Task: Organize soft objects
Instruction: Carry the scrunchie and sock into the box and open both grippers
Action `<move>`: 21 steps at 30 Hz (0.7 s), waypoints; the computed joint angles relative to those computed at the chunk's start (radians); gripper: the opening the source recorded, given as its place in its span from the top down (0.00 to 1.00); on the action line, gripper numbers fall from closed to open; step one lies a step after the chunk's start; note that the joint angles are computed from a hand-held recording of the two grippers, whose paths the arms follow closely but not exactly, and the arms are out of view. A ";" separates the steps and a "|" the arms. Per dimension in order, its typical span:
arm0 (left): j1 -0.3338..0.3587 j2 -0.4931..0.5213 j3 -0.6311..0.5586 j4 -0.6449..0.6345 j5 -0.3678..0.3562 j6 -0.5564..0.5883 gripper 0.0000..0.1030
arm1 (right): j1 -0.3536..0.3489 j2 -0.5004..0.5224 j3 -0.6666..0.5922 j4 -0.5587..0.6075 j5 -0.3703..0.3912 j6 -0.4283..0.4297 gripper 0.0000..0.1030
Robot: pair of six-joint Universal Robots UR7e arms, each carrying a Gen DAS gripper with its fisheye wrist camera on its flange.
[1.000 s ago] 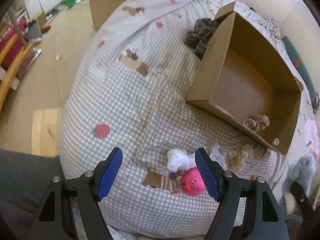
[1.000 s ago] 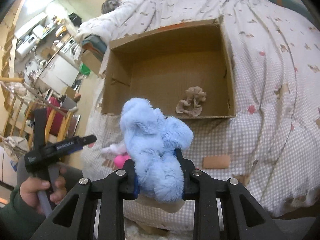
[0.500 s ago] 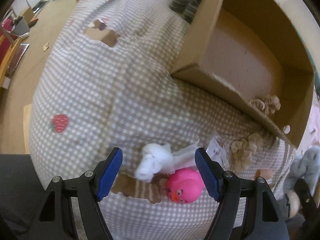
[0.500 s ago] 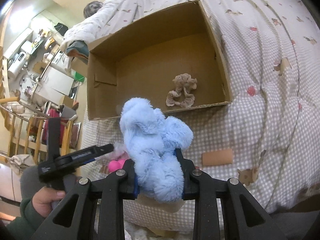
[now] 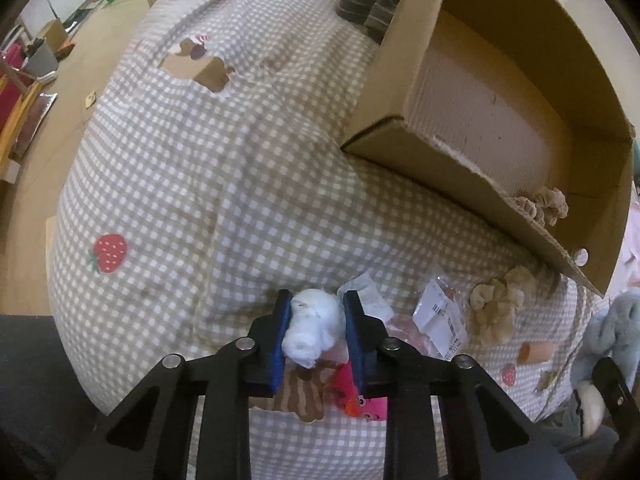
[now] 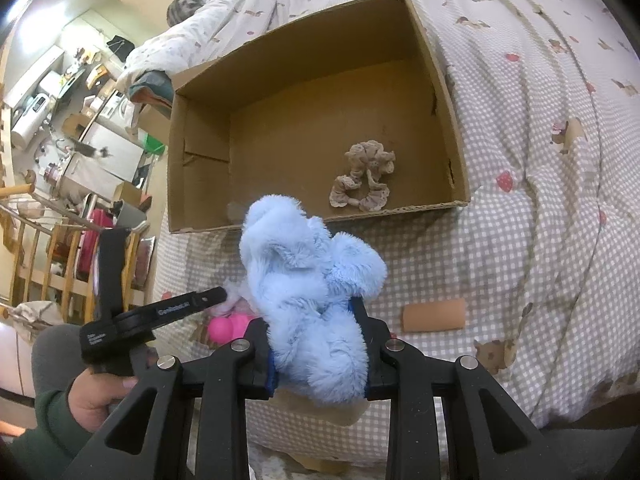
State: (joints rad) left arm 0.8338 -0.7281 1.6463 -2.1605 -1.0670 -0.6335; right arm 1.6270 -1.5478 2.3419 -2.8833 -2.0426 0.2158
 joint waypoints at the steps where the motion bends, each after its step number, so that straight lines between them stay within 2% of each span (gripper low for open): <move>1: 0.004 -0.006 0.000 -0.001 -0.004 0.007 0.79 | 0.000 0.002 -0.001 0.001 -0.003 0.002 0.70; 4: -0.002 -0.026 0.011 -0.029 -0.007 0.028 0.79 | 0.000 0.007 -0.004 0.001 -0.013 0.005 0.70; 14: -0.029 -0.127 0.071 -0.082 0.075 0.033 0.79 | 0.015 -0.006 0.012 -0.023 -0.032 -0.002 0.70; 15: -0.033 -0.131 0.078 -0.092 0.084 0.041 0.79 | 0.017 -0.010 0.015 -0.030 -0.026 -0.003 0.70; 17: -0.042 -0.139 0.083 -0.109 0.103 0.060 0.79 | 0.011 -0.035 0.026 -0.038 0.033 -0.006 0.70; 21: -0.087 -0.137 0.067 -0.164 0.122 0.133 0.79 | 0.061 -0.037 -0.001 -0.049 0.013 -0.035 0.70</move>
